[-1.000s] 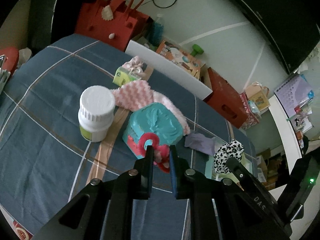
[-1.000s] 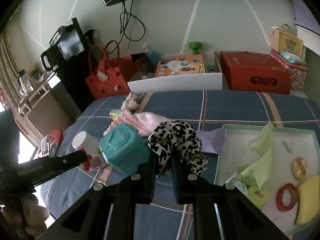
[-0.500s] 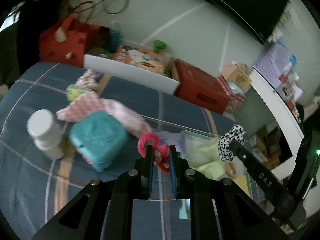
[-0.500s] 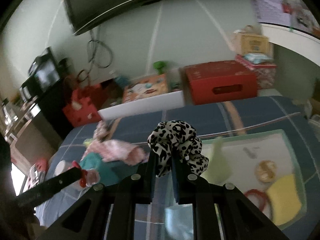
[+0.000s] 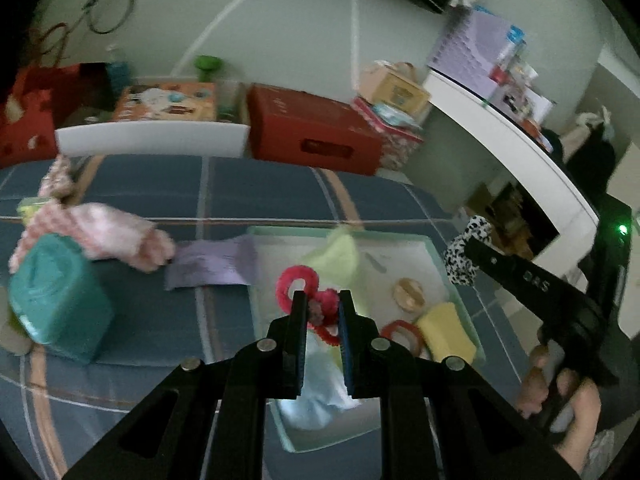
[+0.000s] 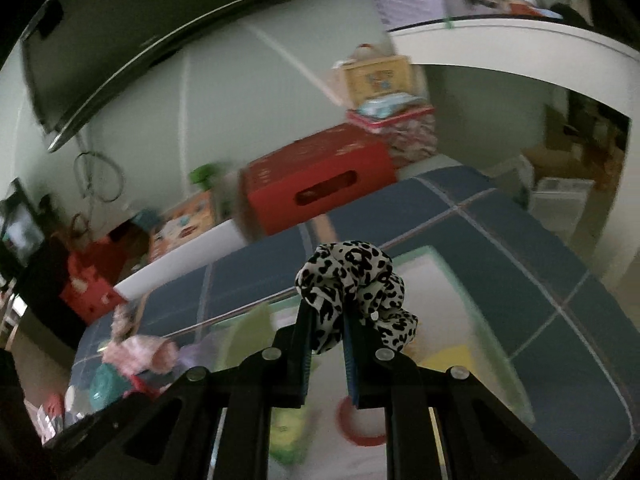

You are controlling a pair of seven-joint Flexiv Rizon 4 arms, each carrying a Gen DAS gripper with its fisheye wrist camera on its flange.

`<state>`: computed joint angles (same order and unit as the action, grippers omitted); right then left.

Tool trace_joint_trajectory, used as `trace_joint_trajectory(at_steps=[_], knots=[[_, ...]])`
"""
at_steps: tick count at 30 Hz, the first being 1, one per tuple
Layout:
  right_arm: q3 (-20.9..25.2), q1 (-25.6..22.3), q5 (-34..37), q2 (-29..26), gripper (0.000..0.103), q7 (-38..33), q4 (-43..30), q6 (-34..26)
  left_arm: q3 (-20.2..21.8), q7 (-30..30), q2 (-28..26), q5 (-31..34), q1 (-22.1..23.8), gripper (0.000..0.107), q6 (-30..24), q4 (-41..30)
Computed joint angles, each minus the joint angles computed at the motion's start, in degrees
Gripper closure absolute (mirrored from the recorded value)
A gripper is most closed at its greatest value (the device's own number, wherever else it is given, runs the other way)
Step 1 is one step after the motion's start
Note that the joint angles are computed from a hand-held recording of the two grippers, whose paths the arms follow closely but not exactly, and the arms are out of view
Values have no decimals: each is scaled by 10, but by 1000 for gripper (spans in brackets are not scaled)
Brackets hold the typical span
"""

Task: Organize soft objects
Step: 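Carry the red toy and scrunchie into the tray and open both tools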

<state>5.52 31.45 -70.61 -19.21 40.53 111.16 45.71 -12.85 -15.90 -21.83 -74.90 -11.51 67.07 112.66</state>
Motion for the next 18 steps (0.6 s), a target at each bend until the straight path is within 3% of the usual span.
trace_joint_trajectory(at_steps=[2, 9, 18], knots=[[0, -4, 10, 2, 88, 1, 8, -6, -3, 5, -6, 2, -2, 92, -1, -5], [-12, -30, 16, -21, 88, 11, 14, 61, -19, -16, -67, 14, -1, 92, 44, -61], [-22, -21, 62, -36, 88, -16, 12, 60, -49, -112, -132, 131, 31, 92, 30, -116]])
